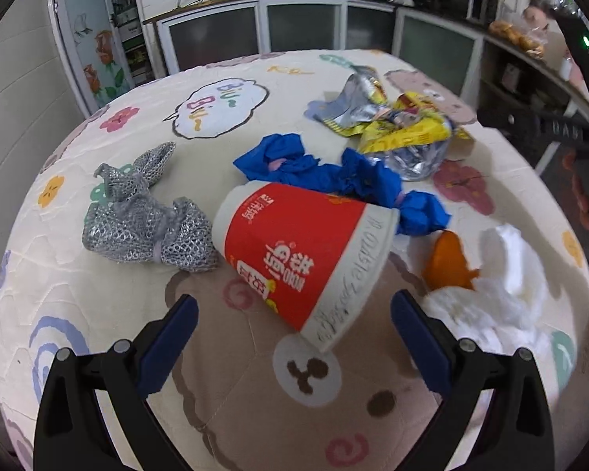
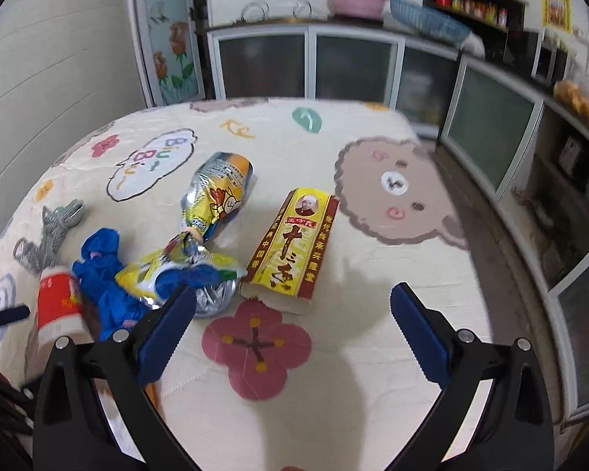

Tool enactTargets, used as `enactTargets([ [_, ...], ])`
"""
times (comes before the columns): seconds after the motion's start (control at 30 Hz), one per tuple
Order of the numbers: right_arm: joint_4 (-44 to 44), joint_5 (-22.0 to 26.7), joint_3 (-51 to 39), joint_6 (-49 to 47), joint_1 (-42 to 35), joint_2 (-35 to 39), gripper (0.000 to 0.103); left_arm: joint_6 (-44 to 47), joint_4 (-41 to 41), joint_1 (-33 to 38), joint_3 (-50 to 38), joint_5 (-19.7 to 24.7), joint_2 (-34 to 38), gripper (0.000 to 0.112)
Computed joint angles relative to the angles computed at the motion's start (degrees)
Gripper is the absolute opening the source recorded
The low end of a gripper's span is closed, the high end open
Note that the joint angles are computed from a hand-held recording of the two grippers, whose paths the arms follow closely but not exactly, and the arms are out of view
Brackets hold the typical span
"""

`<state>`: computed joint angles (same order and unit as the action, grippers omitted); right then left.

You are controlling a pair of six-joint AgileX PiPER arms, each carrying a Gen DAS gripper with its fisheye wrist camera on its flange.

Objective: Collect trash
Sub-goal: 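Grasp the yellow-red box with the right tool while the left tool grasps the red cup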

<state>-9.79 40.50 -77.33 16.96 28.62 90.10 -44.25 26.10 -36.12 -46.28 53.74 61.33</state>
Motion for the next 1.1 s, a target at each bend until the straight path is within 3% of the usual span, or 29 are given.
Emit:
enactTargets([
  [0.13,6.7,8.5,-13.6,-6.0,-2.5,9.5,0.095,0.4,-1.1,2.0,-2.4,-0.4,3.6,0.095],
  [0.2,8.8,15.7,-23.6,-7.3,-3.7,16.2,0.095,-0.5,0.3,2.1,-3.5,-0.2,5.6,0.095],
  [0.3,7.9,23.1,-33.6,-7.2,-3.9,23.1,0.095,1.1,-1.8,4.2,-4.3,-1.4,7.6,0.095],
  [0.43,10.8,28.4,-40.1,-8.0,-5.4,28.5,0.093,4.4,-6.2,7.5,-4.1,-4.0,8.2,0.095],
  [0.47,12.2,28.7,-40.3,-8.4,-5.8,29.0,0.088,5.8,-7.7,8.3,-4.0,-4.9,8.0,0.091],
  [0.5,12.4,28.8,-40.2,-8.2,-6.0,29.3,0.063,6.4,-8.2,8.7,-4.0,-5.1,8.2,0.080],
  [0.53,11.9,28.8,-40.2,-7.7,-5.9,29.4,0.053,6.4,-8.1,8.8,-4.2,-4.9,8.4,0.074],
  [0.6,13.2,27.0,-38.1,-7.2,-6.5,28.3,0.050,9.5,-11.4,10.8,-4.2,-5.7,8.3,0.049],
  [0.73,15.8,25.2,-35.4,-7.0,-7.7,26.6,0.043,10.3,-12.0,12.4,-3.4,-6.3,6.9,0.014],
  [0.97,15.0,21.7,-29.1,-6.8,-7.3,20.8,0.040,13.5,-15.3,14.1,-2.1,-3.5,0.4,0.008],
  [1.1,15.6,19.1,-23.1,-7.0,-7.3,15.0,0.040,13.9,-16.2,14.3,-1.8,0.4,-6.3,0.004],
])
